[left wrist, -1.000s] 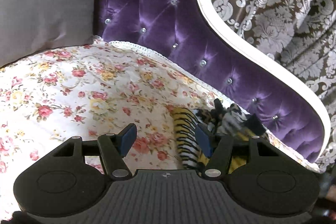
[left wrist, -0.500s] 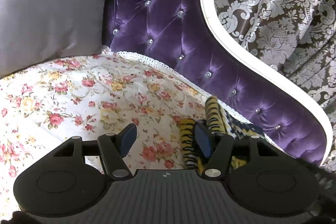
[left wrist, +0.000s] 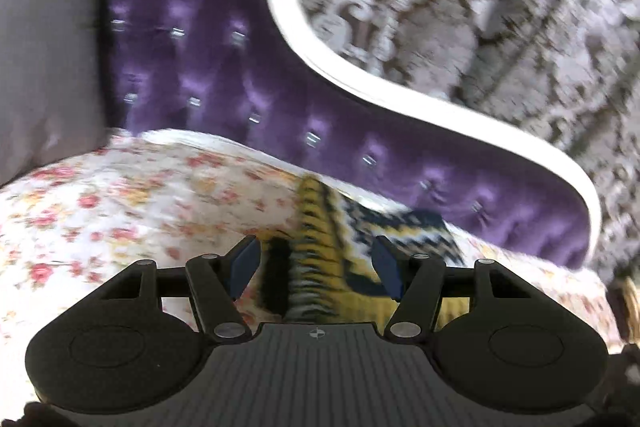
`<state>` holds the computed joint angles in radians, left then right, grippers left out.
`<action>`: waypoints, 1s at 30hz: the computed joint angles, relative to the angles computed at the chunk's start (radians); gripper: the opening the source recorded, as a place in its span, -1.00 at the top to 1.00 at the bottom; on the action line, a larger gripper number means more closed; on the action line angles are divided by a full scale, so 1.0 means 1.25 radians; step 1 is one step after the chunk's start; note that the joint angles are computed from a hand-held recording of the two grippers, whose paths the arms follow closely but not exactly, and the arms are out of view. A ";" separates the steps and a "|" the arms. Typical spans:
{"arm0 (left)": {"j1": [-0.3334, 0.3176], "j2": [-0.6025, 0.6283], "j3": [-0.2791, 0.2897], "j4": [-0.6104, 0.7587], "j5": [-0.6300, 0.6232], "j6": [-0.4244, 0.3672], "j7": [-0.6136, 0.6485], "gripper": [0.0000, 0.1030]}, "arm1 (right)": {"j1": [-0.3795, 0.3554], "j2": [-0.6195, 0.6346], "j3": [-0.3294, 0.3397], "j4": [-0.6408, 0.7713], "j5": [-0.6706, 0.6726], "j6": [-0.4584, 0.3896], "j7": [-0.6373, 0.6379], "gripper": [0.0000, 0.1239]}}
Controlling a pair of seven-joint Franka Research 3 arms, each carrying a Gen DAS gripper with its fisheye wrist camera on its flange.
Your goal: Fold small clothes
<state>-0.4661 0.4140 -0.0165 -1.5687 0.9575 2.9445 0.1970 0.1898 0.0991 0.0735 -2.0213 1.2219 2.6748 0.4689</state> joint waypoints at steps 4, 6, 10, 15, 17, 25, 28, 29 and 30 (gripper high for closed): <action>0.059 0.049 -0.096 0.031 -0.150 -0.019 0.207 -0.17 | 0.006 -0.019 0.006 -0.022 0.081 -0.008 -0.112 0.12; 0.059 0.076 -0.112 0.063 -0.209 -0.084 0.275 -0.17 | -0.002 -0.029 -0.006 -0.024 0.090 -0.045 -0.119 0.13; 0.049 0.116 -0.103 0.098 -0.308 -0.180 0.307 -0.52 | -0.008 -0.065 -0.025 -0.055 0.106 -0.021 -0.167 0.12; 0.041 0.112 -0.082 0.084 -0.343 -0.163 0.304 -0.65 | -0.007 -0.084 -0.040 -0.063 0.250 0.112 -0.322 -0.22; 0.030 0.113 -0.070 0.086 -0.335 -0.167 0.297 -0.66 | -0.007 -0.050 -0.040 -0.013 0.349 0.174 -0.405 -0.27; 0.027 0.128 -0.068 0.107 -0.334 -0.172 0.306 -0.80 | -0.028 0.172 -0.041 0.210 0.072 0.229 -0.010 -0.56; 0.027 0.129 -0.065 0.106 -0.333 -0.168 0.308 -0.89 | -0.051 0.215 -0.050 0.242 -0.031 0.136 0.152 -0.58; 0.027 0.130 -0.064 0.106 -0.333 -0.166 0.309 -0.91 | -0.064 0.231 -0.048 0.255 -0.050 0.095 0.199 -0.60; 0.027 0.131 -0.064 0.105 -0.335 -0.163 0.309 -0.91 | -0.083 0.235 -0.034 0.256 -0.039 0.069 0.209 -0.66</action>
